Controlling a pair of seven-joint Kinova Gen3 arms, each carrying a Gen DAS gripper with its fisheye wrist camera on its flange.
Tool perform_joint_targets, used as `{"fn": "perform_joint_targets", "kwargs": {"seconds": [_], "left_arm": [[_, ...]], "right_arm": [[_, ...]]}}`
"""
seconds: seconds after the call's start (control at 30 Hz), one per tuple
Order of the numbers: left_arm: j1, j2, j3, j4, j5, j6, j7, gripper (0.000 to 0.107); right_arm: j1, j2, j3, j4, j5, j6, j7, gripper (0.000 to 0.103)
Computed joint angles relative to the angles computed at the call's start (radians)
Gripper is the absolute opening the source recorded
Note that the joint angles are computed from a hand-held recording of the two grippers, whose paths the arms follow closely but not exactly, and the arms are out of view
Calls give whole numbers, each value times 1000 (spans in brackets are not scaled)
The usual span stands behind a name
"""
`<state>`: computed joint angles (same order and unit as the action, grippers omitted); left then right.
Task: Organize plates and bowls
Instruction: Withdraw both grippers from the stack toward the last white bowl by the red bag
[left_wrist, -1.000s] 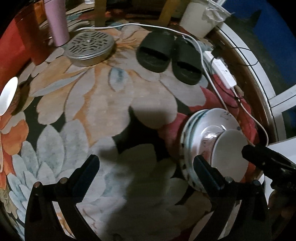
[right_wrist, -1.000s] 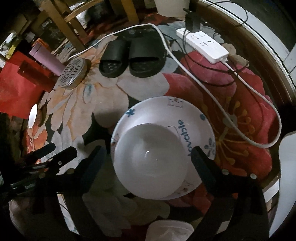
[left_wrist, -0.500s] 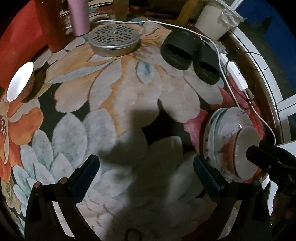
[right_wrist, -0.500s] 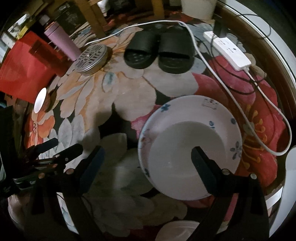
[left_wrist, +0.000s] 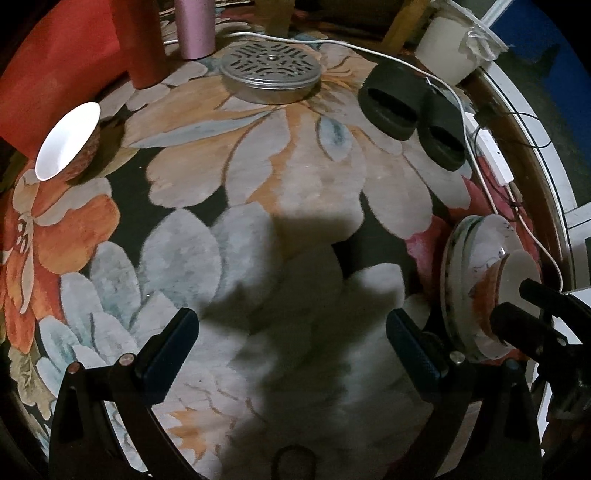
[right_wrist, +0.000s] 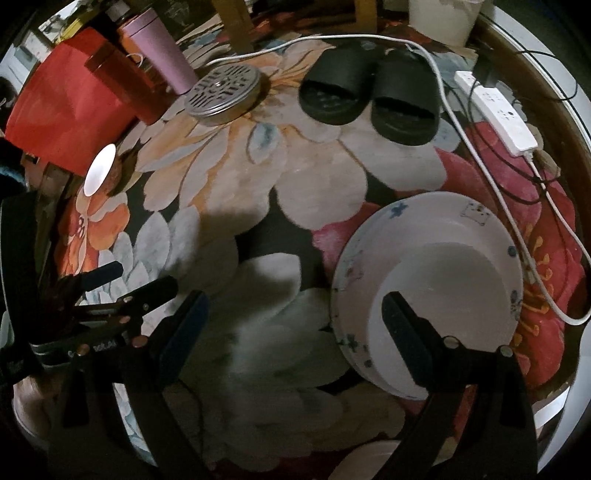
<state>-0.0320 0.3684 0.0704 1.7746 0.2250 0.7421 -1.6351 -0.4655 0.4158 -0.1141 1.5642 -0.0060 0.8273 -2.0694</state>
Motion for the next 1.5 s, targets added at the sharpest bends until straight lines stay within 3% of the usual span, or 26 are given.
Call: {"fn": "perform_joint_targets", "kwargs": {"seconds": [0.87, 1.1, 1.3, 1.5], "left_arm": [[-87, -13, -29, 61, 17, -29, -57, 102], [-127, -18, -41, 81, 25, -40, -83, 102], [-169, -20, -56, 100, 36, -57, -101, 102], [-230, -16, -87, 115, 36, -77, -104, 102]], "right_arm": [[-55, 77, -17, -94, -3, 48, 26, 97], [-65, 110, -30, -137, -21, 64, 64, 101], [-67, 179, -47, -234, -55, 117, 130, 103], [-84, 290, -57, -414, -89, 192, 202, 103]]}}
